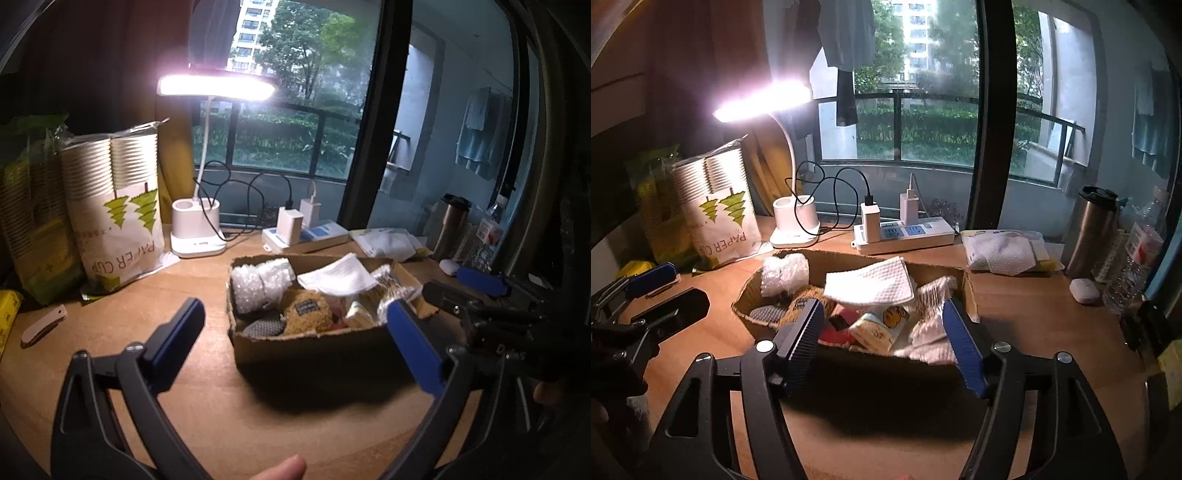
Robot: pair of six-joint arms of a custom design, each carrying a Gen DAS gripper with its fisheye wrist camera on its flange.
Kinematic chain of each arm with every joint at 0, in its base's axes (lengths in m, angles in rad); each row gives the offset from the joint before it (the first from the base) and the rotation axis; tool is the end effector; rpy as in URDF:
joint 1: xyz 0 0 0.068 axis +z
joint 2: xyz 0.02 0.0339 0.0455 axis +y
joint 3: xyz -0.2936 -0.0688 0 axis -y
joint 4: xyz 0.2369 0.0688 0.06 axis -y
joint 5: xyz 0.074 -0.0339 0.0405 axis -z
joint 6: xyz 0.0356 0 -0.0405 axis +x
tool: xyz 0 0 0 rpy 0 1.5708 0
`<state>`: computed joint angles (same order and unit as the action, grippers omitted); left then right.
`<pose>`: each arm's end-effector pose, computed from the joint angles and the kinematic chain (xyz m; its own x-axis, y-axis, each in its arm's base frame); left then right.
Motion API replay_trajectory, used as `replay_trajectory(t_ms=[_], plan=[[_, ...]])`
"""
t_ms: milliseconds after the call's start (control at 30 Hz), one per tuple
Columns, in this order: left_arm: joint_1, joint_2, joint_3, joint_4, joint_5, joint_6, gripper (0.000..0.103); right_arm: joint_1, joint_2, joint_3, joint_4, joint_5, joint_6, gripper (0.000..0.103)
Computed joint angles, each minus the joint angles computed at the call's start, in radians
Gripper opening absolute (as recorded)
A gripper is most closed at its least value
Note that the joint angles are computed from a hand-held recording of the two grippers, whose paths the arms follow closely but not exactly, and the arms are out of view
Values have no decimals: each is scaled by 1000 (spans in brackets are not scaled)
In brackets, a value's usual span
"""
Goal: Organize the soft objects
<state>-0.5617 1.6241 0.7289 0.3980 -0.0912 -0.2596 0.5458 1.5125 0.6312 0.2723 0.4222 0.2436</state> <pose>0.2783 -0.1713 0.2071 -0.5089 0.0182 -0.8606 0.3435 0.9210 -0.1836 0.2531 0.1366 0.2011 -0.5194 -0.0580 -0.8525 -0.0628 0.9976 -0.0297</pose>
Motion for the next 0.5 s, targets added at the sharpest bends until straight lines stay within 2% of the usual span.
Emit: replay_trajectory(t_ms=[167, 300, 500], plan=[[-31, -48, -60, 16, -33, -11, 102, 53, -55, -60, 13, 55, 20, 72], [-58, -104, -90, -11, -67, -14, 102, 99, -112, -106, 16, 102, 41, 78], [-101, -223, -152, -25, -143, -36, 102, 191, -211, -152, -17, 202, 69, 79]])
